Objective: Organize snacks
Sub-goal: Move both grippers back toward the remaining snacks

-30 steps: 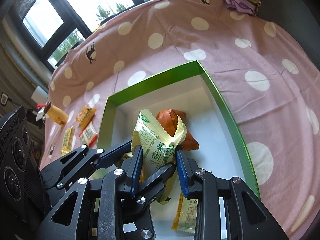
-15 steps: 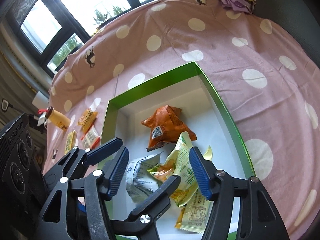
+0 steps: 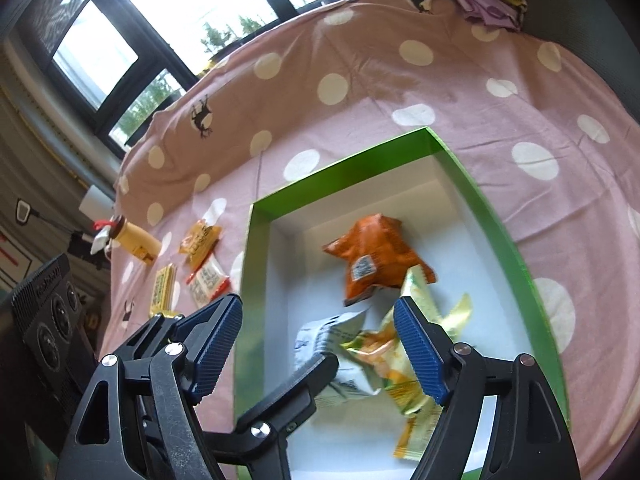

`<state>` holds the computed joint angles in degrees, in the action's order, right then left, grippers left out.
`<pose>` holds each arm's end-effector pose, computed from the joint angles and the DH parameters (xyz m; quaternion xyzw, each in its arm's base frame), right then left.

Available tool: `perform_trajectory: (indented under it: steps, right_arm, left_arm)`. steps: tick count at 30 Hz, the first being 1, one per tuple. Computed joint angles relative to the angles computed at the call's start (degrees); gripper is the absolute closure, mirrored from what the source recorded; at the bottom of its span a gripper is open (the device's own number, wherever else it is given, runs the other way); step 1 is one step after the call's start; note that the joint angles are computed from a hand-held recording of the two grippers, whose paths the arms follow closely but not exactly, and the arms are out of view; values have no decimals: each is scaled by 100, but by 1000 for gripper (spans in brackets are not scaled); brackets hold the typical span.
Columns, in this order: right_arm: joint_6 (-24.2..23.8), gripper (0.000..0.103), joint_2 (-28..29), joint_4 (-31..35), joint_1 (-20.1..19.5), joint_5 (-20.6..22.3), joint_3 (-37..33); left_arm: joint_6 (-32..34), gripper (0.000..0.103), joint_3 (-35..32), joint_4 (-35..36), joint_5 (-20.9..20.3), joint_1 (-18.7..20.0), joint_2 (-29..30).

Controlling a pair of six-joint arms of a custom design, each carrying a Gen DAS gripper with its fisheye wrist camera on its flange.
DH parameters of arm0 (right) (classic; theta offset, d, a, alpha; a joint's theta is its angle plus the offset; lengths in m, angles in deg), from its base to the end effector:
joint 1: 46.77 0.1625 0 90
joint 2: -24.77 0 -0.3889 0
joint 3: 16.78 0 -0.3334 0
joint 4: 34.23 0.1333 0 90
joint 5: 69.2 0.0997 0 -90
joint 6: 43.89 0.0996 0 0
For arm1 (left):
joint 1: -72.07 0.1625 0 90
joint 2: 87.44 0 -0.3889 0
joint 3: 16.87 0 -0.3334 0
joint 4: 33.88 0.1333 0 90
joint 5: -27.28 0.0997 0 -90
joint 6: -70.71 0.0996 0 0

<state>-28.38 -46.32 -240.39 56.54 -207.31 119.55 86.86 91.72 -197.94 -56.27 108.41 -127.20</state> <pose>0.1451 -0.3563 0.2631 -0.1910 -0.8210 0.4718 0.2588 -0.3394 -0.4291 0.0109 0.5686 0.8194 -0.0612 0.0386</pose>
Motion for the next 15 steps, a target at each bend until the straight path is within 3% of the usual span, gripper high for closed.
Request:
perform_trajectory:
  steps: [5, 8, 15]
  right_arm:
    - [-76, 23, 242, 46, 99, 30, -230]
    - [-124, 23, 363, 10, 85, 310, -337]
    - [-242, 23, 863, 234, 168, 436, -790]
  left_arm:
    - [-75, 13, 191, -315, 261, 219, -247]
    - [1, 13, 173, -101, 288, 390, -403]
    - [317, 13, 361, -368, 896, 607, -601]
